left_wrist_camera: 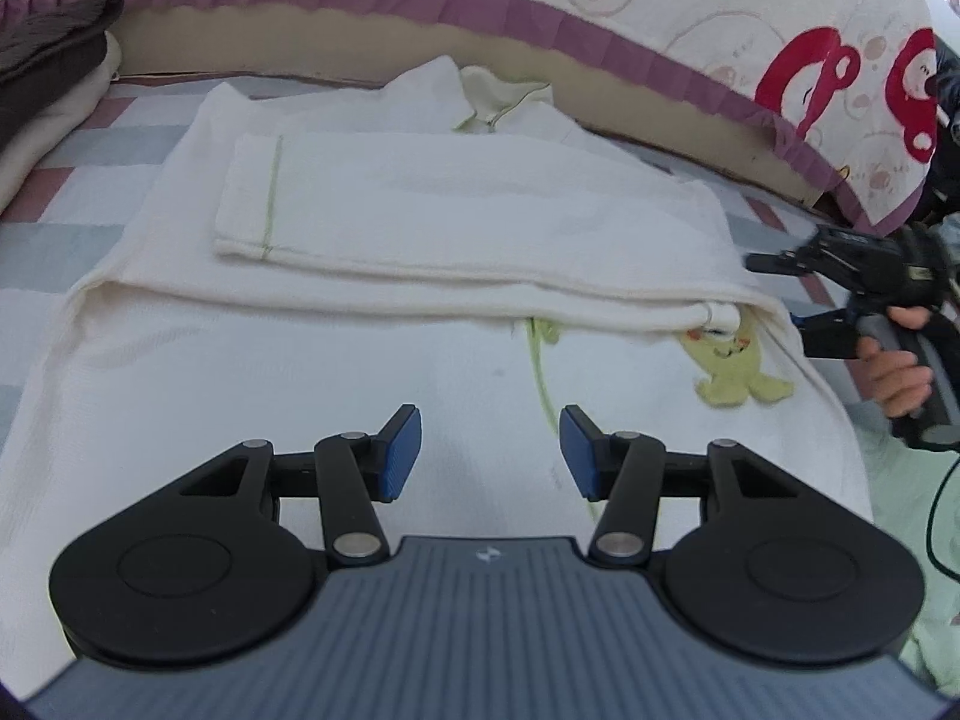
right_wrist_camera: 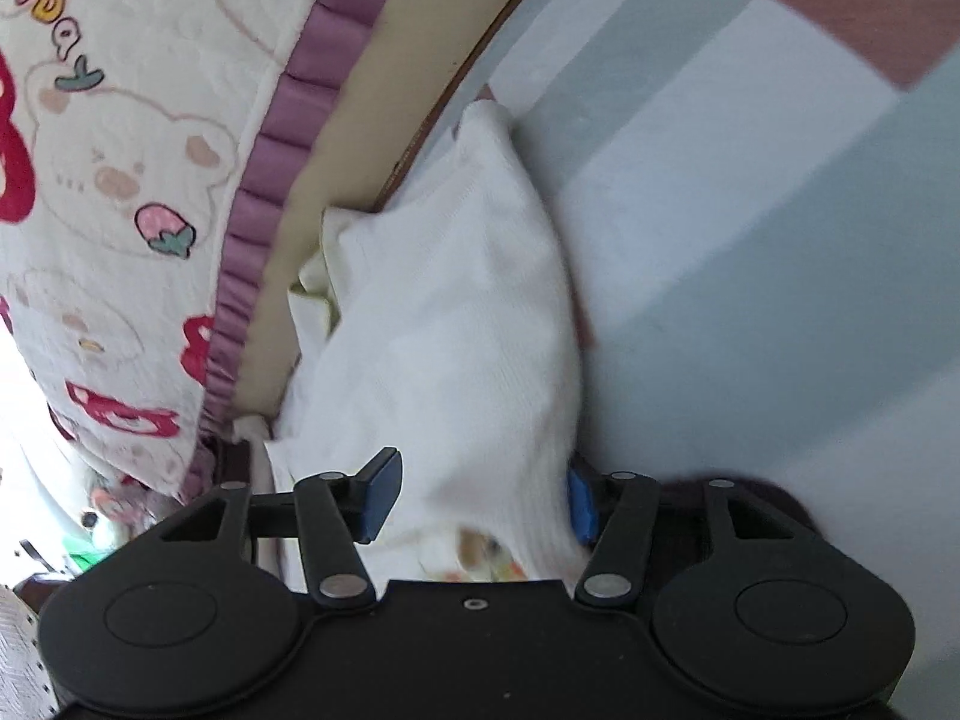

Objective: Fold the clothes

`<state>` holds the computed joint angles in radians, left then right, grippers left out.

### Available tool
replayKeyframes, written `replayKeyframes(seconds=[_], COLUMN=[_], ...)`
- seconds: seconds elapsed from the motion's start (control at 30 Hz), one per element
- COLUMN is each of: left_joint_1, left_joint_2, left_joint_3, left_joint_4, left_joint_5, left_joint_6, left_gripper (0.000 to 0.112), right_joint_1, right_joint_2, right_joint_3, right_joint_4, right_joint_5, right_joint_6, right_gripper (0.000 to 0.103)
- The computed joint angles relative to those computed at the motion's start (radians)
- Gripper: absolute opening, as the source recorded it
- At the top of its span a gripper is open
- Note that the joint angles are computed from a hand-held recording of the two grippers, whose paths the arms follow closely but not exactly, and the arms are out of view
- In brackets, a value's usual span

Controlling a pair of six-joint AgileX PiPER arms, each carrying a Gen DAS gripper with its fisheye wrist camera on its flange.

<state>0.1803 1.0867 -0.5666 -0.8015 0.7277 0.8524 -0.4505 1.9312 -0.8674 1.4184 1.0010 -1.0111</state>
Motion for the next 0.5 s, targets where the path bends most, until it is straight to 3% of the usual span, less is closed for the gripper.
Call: replayKeyframes(seconds=[0.07,0.1,0.13,0.17,0.27,0.33,0.5], left_joint_1=[-0.013,-0.018,-0.024,-0.017,0.065,0.148,0.337], left_joint_2=[0.011,0.018,0.025,0.025,0.022,0.028,0.058], left_joint_3=[0.007,0.004,0.0,-0.005,-0.023,-0.041,-0.088], left_joint_4=[-0.007,0.016,0.042,0.067,0.091,0.08,0.065], left_joint_5=[-0.023,-0.031,-0.039,-0.043,-0.015,0.022,0.1], left_joint_6=[0.003,-0.017,-0.039,-0.057,-0.052,-0.015,0.073], left_gripper=[0.05,0.05,0.05,0.05,0.05,0.05,0.05], right_joint_1=[0.046,0.078,0.108,0.139,0.211,0.299,0.564], right_joint_2=[0.016,0.009,-0.011,-0.03,-0.104,-0.175,-0.23], right_joint_3=[-0.025,-0.027,-0.031,-0.037,-0.046,-0.083,-0.296], right_joint_4=[0.034,0.054,0.044,0.03,0.045,-0.042,-0.403], right_joint_5=[-0.018,-0.05,-0.09,-0.13,-0.167,-0.231,-0.334], right_joint_6=[0.004,-0.002,-0.002,0.001,-0.052,0.0,0.362], right_gripper=[0.062,0.056,0.03,0.015,0.014,0.014,0.014])
